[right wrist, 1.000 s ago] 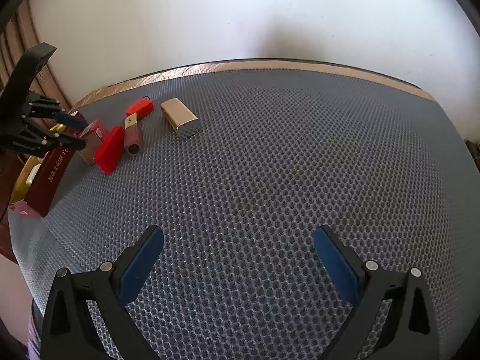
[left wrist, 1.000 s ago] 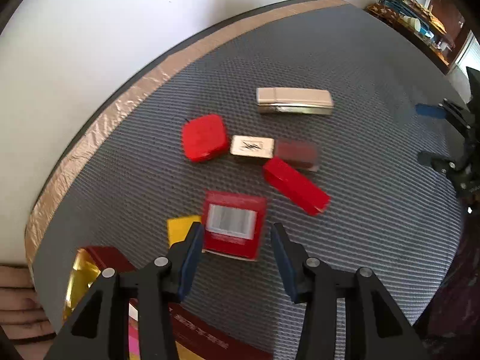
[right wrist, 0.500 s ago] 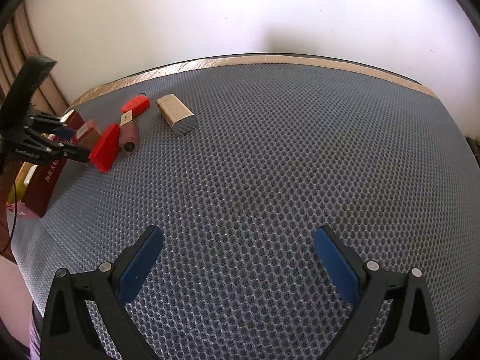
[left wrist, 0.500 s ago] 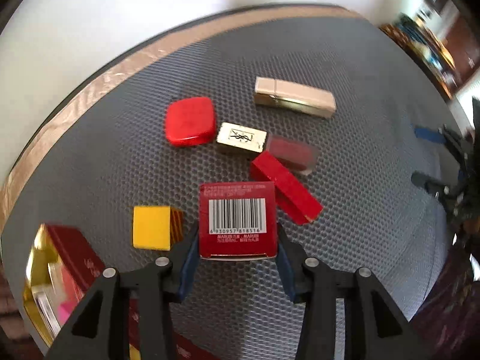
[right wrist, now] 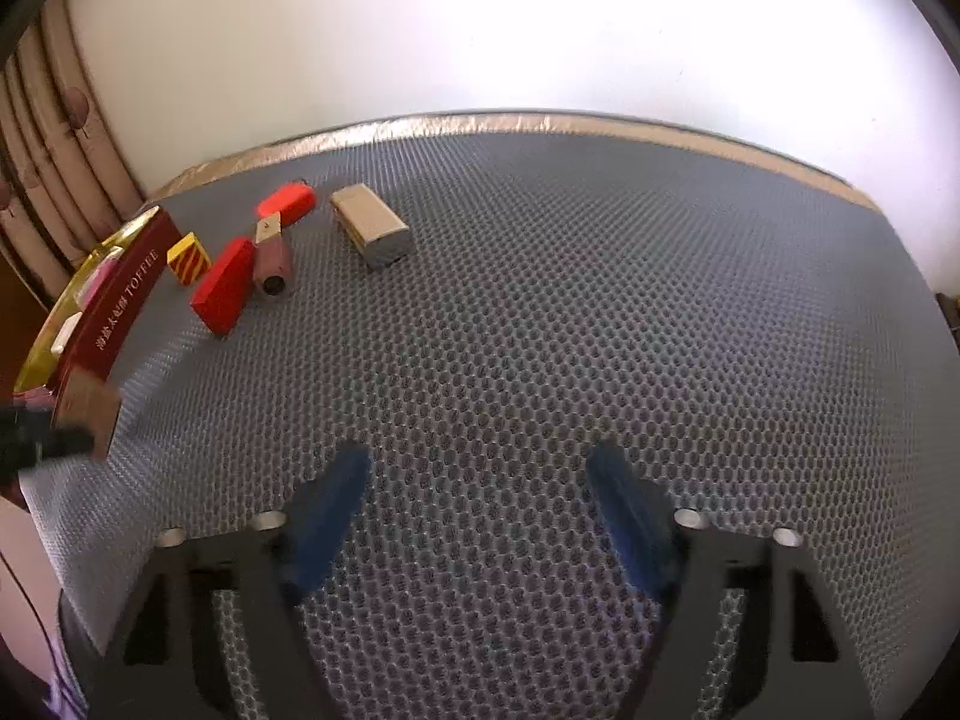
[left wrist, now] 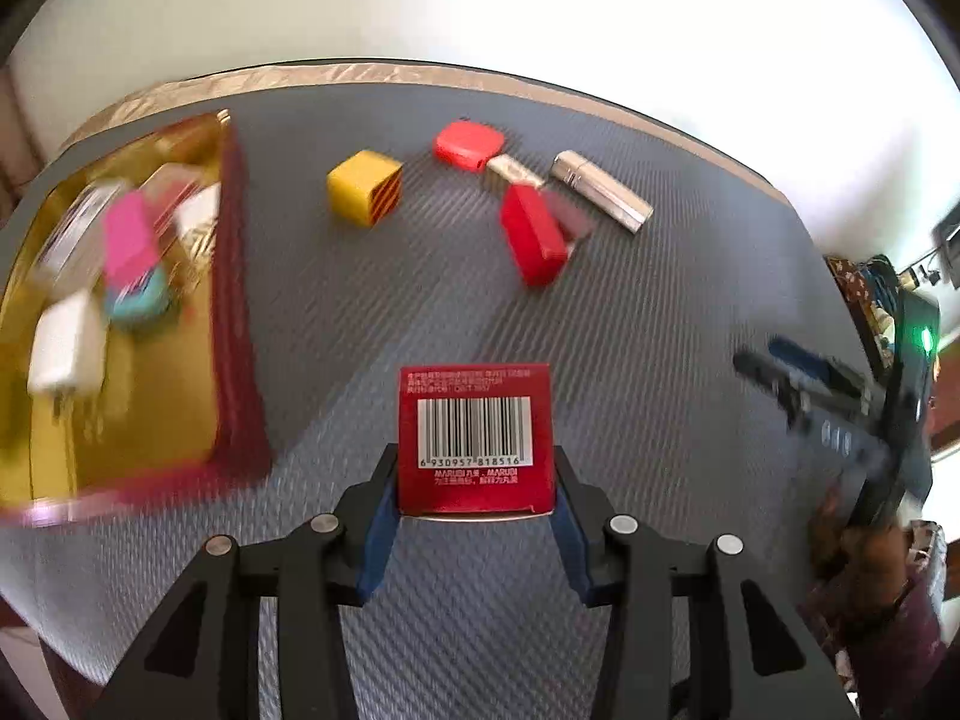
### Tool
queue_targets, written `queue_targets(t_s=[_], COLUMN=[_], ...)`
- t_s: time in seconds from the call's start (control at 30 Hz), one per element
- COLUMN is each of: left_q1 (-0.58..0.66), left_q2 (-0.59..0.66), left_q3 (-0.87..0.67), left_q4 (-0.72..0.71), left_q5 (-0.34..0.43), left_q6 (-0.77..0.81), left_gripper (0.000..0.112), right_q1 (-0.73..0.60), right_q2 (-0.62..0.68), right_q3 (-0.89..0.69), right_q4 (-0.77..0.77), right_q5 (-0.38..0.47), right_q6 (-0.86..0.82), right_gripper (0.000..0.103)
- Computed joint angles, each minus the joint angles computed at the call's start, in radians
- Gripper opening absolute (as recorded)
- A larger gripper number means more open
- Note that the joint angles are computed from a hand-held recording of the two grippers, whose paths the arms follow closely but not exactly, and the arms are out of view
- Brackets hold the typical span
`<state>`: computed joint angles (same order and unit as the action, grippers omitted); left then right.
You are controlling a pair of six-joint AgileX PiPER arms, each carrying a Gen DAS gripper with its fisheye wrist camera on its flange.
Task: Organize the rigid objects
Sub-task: 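Lift the red barcode box with left tool while right tool grasps the gold lighter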
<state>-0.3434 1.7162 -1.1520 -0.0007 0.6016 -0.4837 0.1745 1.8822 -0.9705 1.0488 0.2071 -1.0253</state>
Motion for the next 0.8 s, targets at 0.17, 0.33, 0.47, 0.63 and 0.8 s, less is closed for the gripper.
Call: queue_targets(t_s=[0.17,0.33,0.47,0.63,0.8], left_q1=[-0.018,-0.025,-0.019,-0.019,-0.015], left_q2=[-0.055,-0.085,-0.070,-0.056,-0.027], left_q3=[0.098,0.112,0.101,0.096,0.070], left_q4=[0.031,0.046,0.029,0.020,0.016], left_q5=[-0.044,-0.029,-0.029,-0.028,-0.024], left_q6=[-0.064,-0.084,-0.075,-0.062,-0.055], left_gripper=[0.046,0.046,0.046,0.046,0.046], right_q1=[-0.012,0.071,0.129,0.152,0.163], right_q2=[0.102,0.233,0.397,0.571,0.620], right_q3=[-0.262,-0.553,-0.843,-1.134,-1.220], right_q4=[-0.215,-0.579,-0.837,-0.925,-0.938], right_q5=[0.176,0.267,0.402,0.581,0.619], right_q6=[0.258,0.538,0.720,0.775,0.809], right_gripper=[0.071,0.070,0.069,0.053,0.047])
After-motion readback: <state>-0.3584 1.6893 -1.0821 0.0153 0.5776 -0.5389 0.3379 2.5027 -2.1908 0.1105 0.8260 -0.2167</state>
